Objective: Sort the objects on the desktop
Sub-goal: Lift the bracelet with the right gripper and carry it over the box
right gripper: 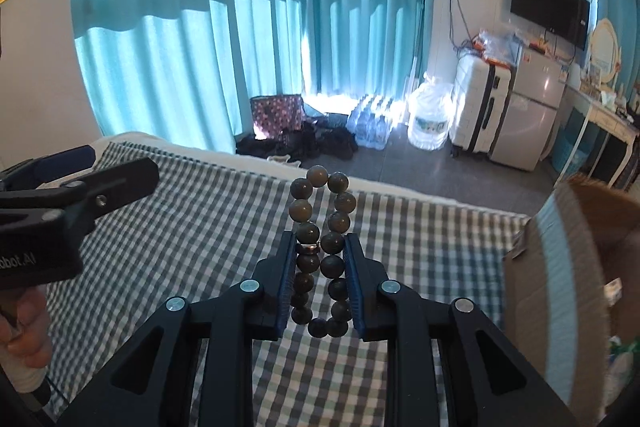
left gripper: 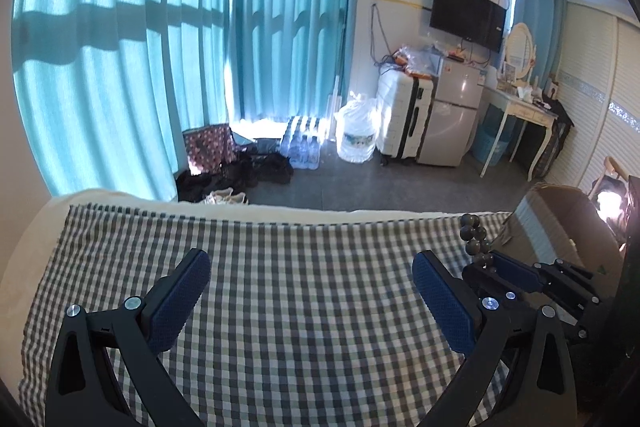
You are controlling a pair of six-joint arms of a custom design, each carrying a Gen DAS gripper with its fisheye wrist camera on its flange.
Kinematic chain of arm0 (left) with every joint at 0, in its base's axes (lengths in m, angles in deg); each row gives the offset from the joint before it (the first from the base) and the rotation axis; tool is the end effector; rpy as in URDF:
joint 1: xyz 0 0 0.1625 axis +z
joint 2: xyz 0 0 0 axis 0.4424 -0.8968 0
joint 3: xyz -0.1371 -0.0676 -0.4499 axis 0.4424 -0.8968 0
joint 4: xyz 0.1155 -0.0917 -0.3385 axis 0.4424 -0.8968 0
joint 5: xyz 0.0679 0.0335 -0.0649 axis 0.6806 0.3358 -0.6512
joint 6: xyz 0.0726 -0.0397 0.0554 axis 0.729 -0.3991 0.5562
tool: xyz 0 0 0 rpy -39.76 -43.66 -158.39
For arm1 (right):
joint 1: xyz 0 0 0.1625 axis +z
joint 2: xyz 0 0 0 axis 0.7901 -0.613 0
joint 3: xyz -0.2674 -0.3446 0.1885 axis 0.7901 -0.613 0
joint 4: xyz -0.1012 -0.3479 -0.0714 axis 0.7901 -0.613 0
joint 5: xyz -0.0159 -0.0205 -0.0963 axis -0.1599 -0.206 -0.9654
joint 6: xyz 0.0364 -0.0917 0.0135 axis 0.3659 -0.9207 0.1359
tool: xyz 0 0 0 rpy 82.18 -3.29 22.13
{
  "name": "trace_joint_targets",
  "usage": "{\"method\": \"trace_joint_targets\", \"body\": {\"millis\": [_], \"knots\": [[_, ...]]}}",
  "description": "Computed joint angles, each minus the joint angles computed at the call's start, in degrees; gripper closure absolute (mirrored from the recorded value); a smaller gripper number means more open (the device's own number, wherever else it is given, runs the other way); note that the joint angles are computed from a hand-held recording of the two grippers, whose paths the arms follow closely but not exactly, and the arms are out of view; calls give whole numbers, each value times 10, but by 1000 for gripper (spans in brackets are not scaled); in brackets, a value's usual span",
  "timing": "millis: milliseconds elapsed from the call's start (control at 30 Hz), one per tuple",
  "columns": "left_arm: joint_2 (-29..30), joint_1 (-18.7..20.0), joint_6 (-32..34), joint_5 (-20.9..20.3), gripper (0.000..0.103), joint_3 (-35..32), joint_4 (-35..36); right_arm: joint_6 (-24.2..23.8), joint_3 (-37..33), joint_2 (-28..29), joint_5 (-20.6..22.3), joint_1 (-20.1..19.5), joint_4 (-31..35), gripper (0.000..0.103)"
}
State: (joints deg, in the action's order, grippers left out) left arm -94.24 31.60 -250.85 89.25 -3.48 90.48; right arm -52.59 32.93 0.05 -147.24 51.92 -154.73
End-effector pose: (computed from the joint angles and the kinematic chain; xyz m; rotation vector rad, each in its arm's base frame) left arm -0.2310 -0.7570 0.2125 0.4754 2.1984 -1.1177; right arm 0.2856 -0.7673 0.1188 0.8070 -2.2760 0.9162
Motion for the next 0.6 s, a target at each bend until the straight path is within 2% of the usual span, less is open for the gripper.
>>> {"method": "trace_joint_targets", "body": {"millis": [267, 433, 600], "knots": [[-88, -42, 32, -8, 0, 161, -130, -19, 94, -61, -5, 18, -79, 79], [-127, -68, 46, -26, 0, 229, -188, -36, 164, -103, -2, 23, -131, 79], [-152, -92, 52, -43, 0, 285, -236, -24, 228, -144, 25, 21, -166, 79]]}}
